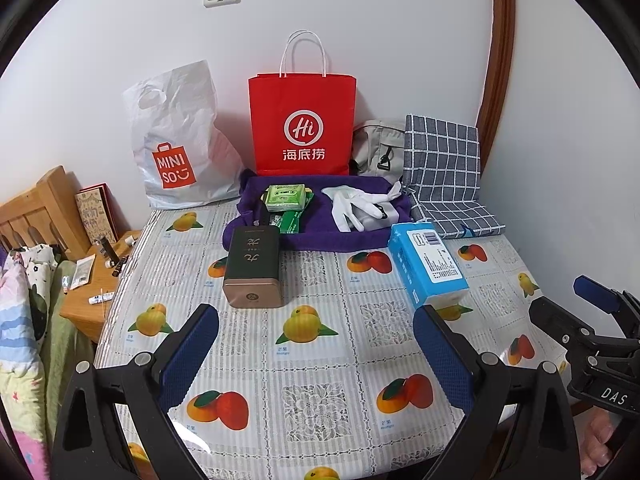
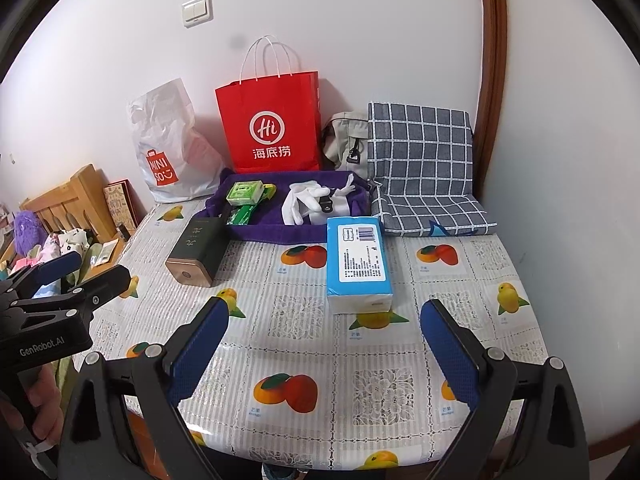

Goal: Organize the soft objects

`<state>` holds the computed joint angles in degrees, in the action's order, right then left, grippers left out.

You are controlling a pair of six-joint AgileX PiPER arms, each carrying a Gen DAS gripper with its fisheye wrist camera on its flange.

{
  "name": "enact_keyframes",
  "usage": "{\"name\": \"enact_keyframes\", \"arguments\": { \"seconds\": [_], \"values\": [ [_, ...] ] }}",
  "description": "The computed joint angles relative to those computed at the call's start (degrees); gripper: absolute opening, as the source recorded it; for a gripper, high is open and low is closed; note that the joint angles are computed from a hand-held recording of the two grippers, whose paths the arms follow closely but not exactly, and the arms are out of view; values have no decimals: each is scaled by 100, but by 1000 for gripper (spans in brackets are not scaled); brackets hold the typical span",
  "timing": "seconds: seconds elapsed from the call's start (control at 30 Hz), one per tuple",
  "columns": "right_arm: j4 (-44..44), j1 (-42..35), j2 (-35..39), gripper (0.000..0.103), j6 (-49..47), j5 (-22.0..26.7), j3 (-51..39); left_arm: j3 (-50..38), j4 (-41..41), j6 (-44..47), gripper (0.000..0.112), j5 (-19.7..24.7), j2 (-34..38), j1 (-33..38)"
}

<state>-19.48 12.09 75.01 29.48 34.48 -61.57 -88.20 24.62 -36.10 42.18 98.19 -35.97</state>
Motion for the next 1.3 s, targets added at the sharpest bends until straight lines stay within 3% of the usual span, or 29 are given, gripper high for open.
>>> {"name": "enact_keyframes", "arguments": {
  "seconds": [1.3],
  "values": [
    [-82,125,62,96,127,-3,-84,135,23,-148,99,-70,-21,23]
  ]
}}
